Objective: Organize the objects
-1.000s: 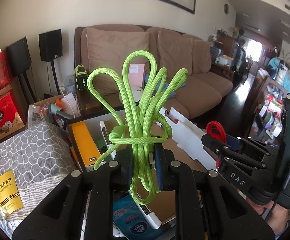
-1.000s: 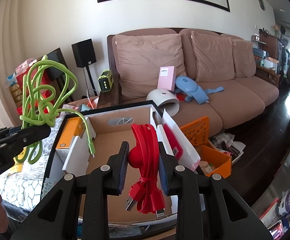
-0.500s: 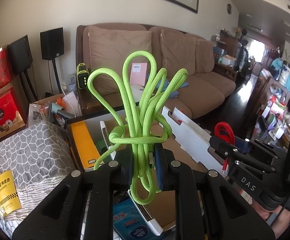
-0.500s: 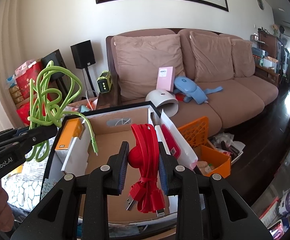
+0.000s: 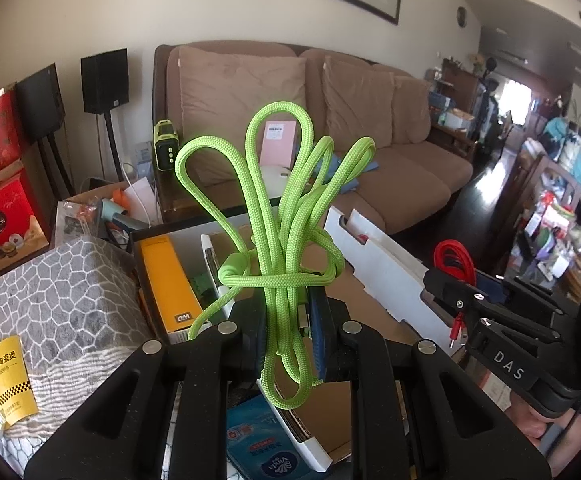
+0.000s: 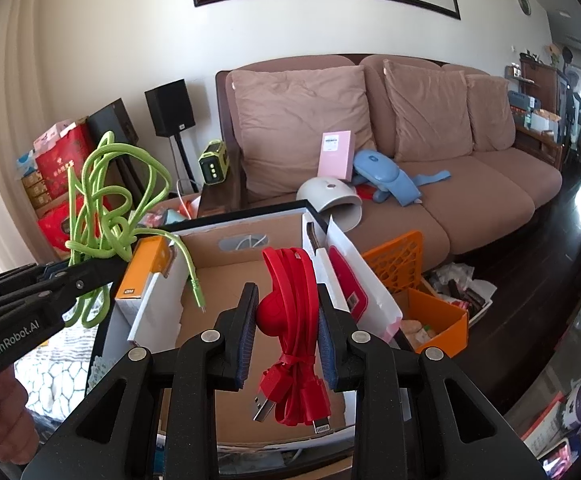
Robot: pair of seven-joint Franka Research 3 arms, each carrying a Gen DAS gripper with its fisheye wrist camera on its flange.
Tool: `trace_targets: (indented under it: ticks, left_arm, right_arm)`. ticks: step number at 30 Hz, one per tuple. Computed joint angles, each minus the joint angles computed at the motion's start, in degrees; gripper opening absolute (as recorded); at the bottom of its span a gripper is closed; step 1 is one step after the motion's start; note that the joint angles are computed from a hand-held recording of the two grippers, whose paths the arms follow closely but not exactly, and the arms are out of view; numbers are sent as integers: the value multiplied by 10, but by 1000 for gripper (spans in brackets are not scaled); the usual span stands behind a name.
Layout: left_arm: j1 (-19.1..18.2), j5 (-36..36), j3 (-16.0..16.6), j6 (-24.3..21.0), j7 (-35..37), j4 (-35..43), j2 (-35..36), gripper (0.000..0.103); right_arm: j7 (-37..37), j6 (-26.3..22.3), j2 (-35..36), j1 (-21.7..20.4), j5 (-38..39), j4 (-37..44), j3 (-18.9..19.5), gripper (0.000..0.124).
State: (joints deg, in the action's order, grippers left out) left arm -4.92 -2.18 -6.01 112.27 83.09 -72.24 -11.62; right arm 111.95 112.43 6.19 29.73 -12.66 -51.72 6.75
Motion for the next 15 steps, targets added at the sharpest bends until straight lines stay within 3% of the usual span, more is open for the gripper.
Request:
trace_targets:
  ticks: [15]
  left_arm:
    - [-13,-55,7,3,27,-9,-5,17]
  right_arm:
    - [1,4,-5,-8,17,-7,0,27]
